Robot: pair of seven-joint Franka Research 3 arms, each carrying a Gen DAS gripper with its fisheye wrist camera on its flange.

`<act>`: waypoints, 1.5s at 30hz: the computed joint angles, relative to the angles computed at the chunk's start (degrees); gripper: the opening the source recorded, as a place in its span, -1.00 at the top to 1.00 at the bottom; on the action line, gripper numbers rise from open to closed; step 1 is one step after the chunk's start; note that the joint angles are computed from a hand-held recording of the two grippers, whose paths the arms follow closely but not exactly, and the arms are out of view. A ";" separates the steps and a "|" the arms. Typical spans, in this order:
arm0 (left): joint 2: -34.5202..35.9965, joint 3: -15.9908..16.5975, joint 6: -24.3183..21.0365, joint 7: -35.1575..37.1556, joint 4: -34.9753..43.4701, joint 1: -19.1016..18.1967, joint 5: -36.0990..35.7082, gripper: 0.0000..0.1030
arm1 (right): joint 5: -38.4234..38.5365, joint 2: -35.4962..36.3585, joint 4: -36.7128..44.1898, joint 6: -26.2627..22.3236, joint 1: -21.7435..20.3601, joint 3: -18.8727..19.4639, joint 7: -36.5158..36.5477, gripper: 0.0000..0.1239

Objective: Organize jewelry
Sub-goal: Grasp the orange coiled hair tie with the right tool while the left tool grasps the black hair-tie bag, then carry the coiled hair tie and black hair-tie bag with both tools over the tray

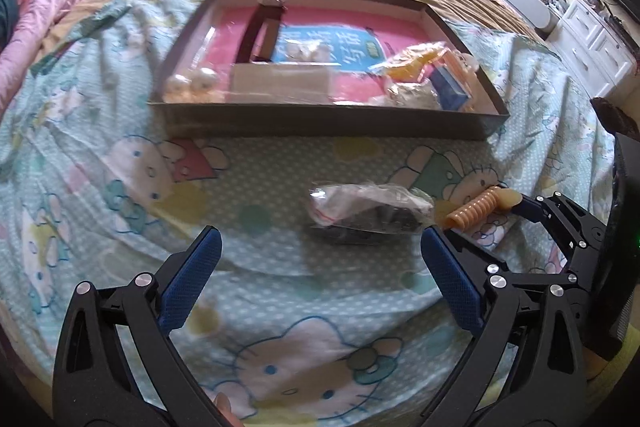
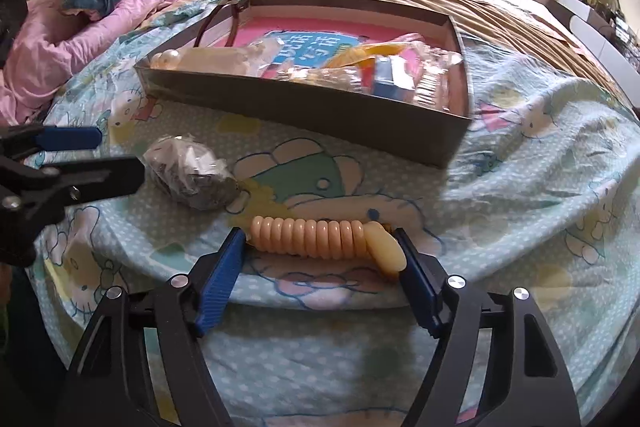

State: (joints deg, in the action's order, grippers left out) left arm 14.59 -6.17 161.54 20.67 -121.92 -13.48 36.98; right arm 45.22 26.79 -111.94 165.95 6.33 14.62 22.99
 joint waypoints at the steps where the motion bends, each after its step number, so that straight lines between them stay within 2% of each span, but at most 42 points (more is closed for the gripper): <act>1: 0.64 -0.47 0.23 0.94 0.49 0.35 -1.00 -0.81 | 0.21 -0.04 0.07 0.03 -0.31 -0.07 0.02 -0.17; 7: 4.24 -0.76 -0.25 4.00 3.98 0.05 -3.94 -0.81 | 1.46 -0.33 1.04 -0.47 -1.89 -0.68 0.69 -0.17; 12: 6.90 0.89 -2.86 3.73 7.23 -2.03 -2.58 -0.81 | 3.19 -0.83 1.69 -1.63 -3.06 -0.69 -0.07 -0.17; 14: 7.73 1.27 -4.14 3.92 8.31 -2.71 -1.42 -0.69 | 3.00 -1.01 1.94 -2.01 -2.60 -1.38 0.60 -0.17; 16: 7.75 1.33 -3.12 4.21 8.30 -2.86 -0.44 -0.32 | 3.80 -1.25 2.31 -3.07 -3.04 -1.28 0.30 -0.17; 18: 7.35 1.49 -4.33 4.33 8.65 -3.44 0.55 -0.30 | 4.59 -1.55 2.48 -3.73 -3.16 -1.34 -0.19 -0.17; 25: 3.21 2.30 -0.95 1.07 5.69 -3.31 3.91 -0.28 | 8.01 -2.75 3.24 -5.15 -2.98 -1.36 -3.51 -0.17; 36: -1.23 2.00 -1.52 -4.27 4.52 -0.69 9.74 -0.28 | 11.65 -3.55 5.09 -6.69 -1.43 -2.15 -6.64 -0.17; 45: -2.39 1.48 -2.00 -5.35 4.86 1.33 11.62 -0.28 | 13.05 -3.32 7.38 -7.13 -0.64 -2.46 -7.99 -0.16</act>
State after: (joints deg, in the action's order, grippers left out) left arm 12.20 -4.69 159.53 15.32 -117.07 -12.15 48.60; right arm 58.27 23.47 -104.56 158.82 5.69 12.16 15.00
